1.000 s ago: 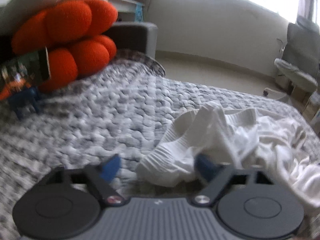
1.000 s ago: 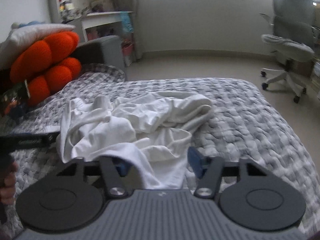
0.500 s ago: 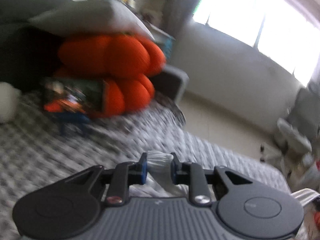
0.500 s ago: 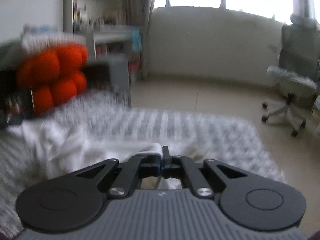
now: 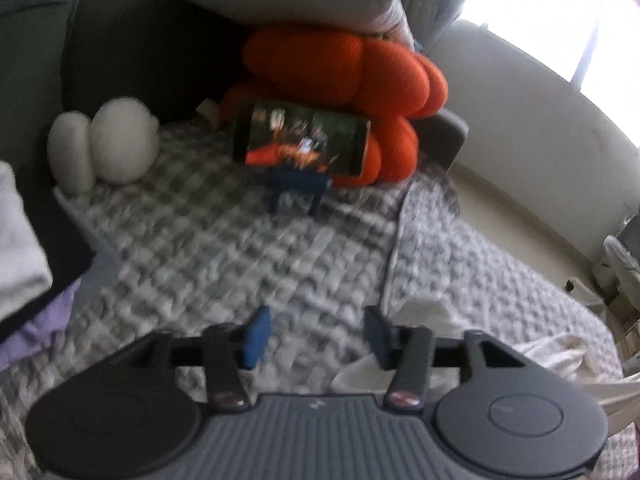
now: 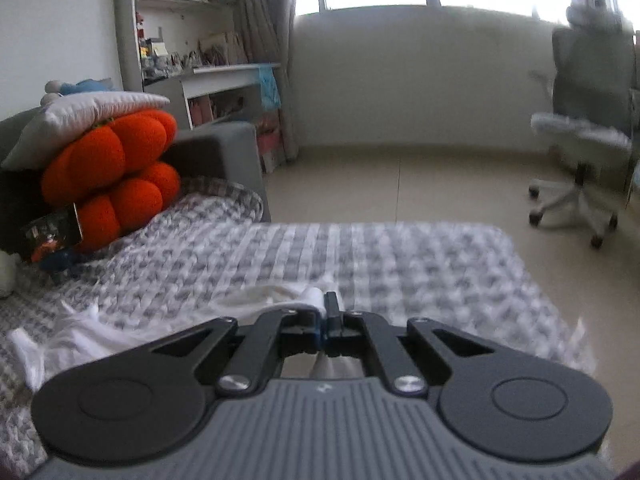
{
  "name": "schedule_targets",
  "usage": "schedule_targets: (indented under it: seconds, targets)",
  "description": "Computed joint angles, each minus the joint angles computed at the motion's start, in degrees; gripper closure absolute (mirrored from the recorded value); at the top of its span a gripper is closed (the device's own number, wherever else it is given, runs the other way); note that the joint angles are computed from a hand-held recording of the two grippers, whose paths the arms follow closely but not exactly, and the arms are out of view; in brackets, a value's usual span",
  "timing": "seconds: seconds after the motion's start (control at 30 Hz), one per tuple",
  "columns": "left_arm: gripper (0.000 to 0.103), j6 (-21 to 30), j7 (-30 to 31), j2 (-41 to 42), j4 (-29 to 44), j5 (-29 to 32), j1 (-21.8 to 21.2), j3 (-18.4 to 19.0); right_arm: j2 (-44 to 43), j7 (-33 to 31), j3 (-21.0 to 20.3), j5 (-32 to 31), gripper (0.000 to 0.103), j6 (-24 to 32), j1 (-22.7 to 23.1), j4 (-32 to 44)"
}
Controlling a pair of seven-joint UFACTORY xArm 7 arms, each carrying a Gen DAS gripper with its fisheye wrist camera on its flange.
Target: Fold clothes
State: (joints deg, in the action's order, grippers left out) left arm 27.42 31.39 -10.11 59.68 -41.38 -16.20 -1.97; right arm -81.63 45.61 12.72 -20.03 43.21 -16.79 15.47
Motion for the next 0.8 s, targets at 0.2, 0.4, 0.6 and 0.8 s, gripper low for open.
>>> schedule_targets:
  seconds: [0.2,0.4,0.6,0.8]
  targets:
    - [0.024,3.0,3.1,-0.5,-2.1,-1.8,-1.2,-0.3,-1.7,0.6,-1.2,0.3,0.099,0.7,-0.6,0.3]
    - [0.014,0.0,7.1,-0.9,-4.7,-4.0,-3.7,-1.7,-0.9,-1.8,-2.3,1.3,0.091,1.9,1.0,0.3]
    - [0.014,-0.6,6.3,0.4,-3.7,-4.6,-4.3,-1.6,-1.4,-4.6,-3.9,3.5,0.090,3.8,4.0,-1.4]
    - [0.052,0.1,3.9,2.8,-2.4,-3.3,-3.9,-3.2,-0.7,-5.8,-4.8,5.6,0.052,3.8,5.0,-3.1]
